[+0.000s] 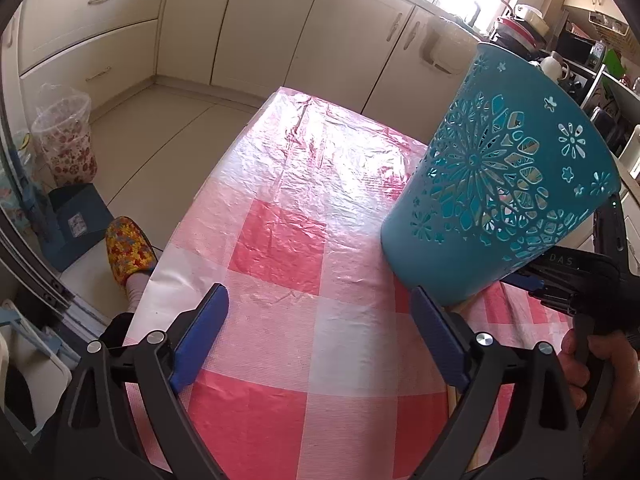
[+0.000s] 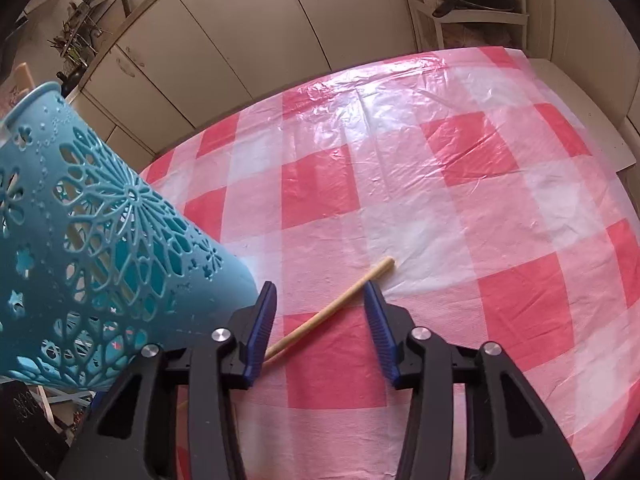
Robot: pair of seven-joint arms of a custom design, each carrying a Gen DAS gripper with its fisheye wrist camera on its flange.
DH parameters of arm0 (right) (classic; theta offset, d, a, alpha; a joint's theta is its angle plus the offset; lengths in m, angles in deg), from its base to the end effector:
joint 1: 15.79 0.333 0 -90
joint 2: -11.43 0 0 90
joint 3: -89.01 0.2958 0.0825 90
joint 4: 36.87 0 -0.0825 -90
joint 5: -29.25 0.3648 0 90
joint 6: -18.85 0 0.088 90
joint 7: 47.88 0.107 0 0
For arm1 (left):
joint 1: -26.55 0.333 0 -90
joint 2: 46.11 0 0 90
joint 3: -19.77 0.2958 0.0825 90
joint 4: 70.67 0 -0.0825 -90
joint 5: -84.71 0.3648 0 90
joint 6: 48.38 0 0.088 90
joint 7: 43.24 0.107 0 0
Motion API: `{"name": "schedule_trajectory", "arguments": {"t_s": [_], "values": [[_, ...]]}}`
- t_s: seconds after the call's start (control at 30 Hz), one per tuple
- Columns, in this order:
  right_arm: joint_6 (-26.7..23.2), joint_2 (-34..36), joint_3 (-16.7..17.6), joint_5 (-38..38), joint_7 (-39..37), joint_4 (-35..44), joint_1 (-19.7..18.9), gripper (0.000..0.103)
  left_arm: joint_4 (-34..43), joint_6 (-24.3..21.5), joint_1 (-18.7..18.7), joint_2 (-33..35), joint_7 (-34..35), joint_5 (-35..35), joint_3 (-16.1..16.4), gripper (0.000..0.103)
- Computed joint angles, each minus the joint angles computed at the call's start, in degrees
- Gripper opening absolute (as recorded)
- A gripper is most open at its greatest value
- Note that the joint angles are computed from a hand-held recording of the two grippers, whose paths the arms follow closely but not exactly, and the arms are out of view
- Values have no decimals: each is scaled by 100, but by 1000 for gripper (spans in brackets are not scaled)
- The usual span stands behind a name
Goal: Organize utensils
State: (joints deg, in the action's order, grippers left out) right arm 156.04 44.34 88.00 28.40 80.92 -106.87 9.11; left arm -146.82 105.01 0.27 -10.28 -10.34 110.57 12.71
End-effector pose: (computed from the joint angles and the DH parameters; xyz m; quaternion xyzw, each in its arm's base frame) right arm 0.6724 0.3017 0.4966 -0.5874 0.7536 -0.0799 0.2839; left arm 0.6283 -0.3993 0.4430 -0.6988 0.6090 -0.3504 0.1346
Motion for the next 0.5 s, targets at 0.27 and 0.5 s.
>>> {"name": "schedule_trajectory", "arguments": {"t_s": [0.27, 0.5], "values": [[-44, 12, 90, 310, 49, 10, -223, 15, -26, 94, 38, 0, 43, -67, -26, 90], [-780, 403, -153, -228, 237, 834, 76, 19, -65, 160, 53, -9, 59, -103, -25, 90]]}}
